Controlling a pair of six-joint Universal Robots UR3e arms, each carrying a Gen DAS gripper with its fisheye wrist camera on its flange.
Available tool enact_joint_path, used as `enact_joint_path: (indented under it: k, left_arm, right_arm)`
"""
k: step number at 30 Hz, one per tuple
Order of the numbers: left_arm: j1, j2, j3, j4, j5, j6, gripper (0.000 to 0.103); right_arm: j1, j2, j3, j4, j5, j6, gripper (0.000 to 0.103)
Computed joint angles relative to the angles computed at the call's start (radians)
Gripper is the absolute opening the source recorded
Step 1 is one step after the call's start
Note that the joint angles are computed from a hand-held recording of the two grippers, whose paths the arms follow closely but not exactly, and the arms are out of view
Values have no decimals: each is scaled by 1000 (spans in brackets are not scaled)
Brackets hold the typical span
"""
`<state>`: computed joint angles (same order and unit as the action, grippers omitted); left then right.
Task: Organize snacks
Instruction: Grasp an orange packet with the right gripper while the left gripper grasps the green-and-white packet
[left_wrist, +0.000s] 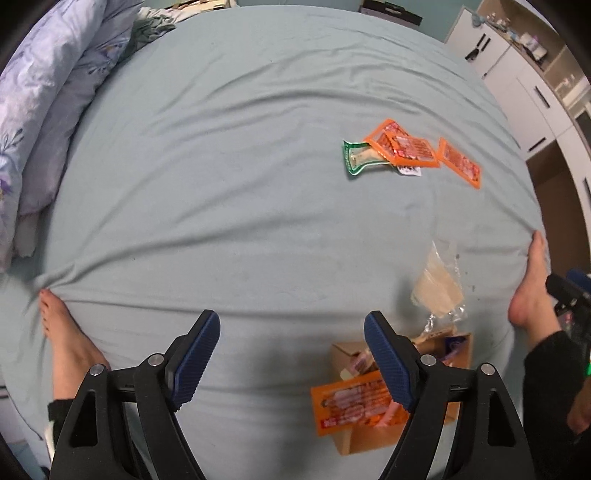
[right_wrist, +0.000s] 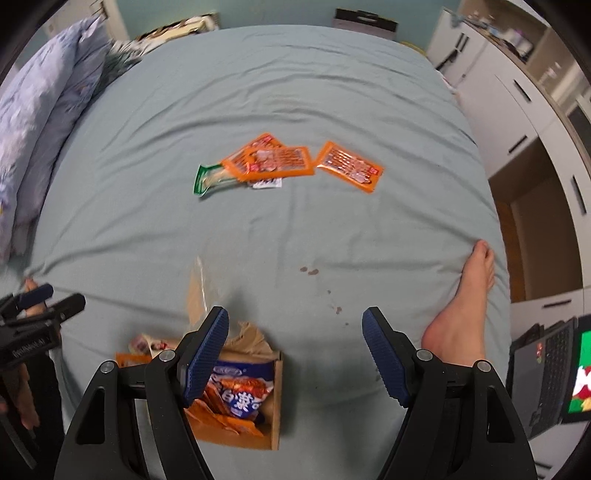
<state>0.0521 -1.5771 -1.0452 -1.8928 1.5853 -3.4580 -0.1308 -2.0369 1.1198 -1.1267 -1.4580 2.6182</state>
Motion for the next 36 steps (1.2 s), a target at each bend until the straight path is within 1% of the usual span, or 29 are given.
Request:
enact_joint_path:
  k: [3, 5, 9, 12, 16, 19, 21, 23, 25, 27, 30, 32, 34, 35, 36]
  left_arm:
    - [-17, -28, 22, -1, 3, 18, 81]
    - [-34, -51, 49, -4, 13, 30, 82]
    - [-63, -90, 96, -4, 54, 75, 82]
    - [-59, -99, 96, 9, 82, 111, 83]
    - [6, -58, -20, 99, 58, 144, 84]
    - [43, -70, -71, 108, 37, 203, 84]
    - [40, -79, -110, 131, 56, 243, 84]
    - [19, -97, -152, 179, 99, 293, 84]
    - [-17, -129, -186, 241, 148, 352, 84]
    - [-57, -197, -172, 291, 200, 403, 84]
    - [-97, -316, -96, 331, 245, 452, 84]
    - [-119, -442, 28, 337, 252, 472, 84]
    - [-129, -572, 192, 308, 249, 475, 84]
    - [-131, -648, 297, 283, 244, 475, 84]
    - [-133, -735, 402, 292, 241, 477, 84]
  right_arm:
    - [-36, 13, 4, 20, 48, 0, 74]
    - [-33, 29, 21, 13, 47, 10, 74]
    - [33, 91, 43, -47, -5, 74, 74]
    - [106, 175, 37, -148, -72, 149, 74]
    - [184, 295, 27, -286, -152, 237, 74]
    - [169, 375, 18, -359, -181, 271, 74]
    - [141, 450, -24, -374, -177, 289, 74]
    - [118, 529, -74, -381, -167, 309, 74]
    - [99, 595, -119, -385, -140, 301, 74]
    - [100, 660, -148, -426, -131, 256, 74]
    - [155, 742, -142, -553, -206, 152, 74]
    - [204, 810, -137, -654, -262, 48, 74]
    - [216, 862, -122, -745, -274, -7, 74]
    - [221, 890, -131, -755, -283, -19, 74]
    - [223, 921, -151, -759, -284, -32, 74]
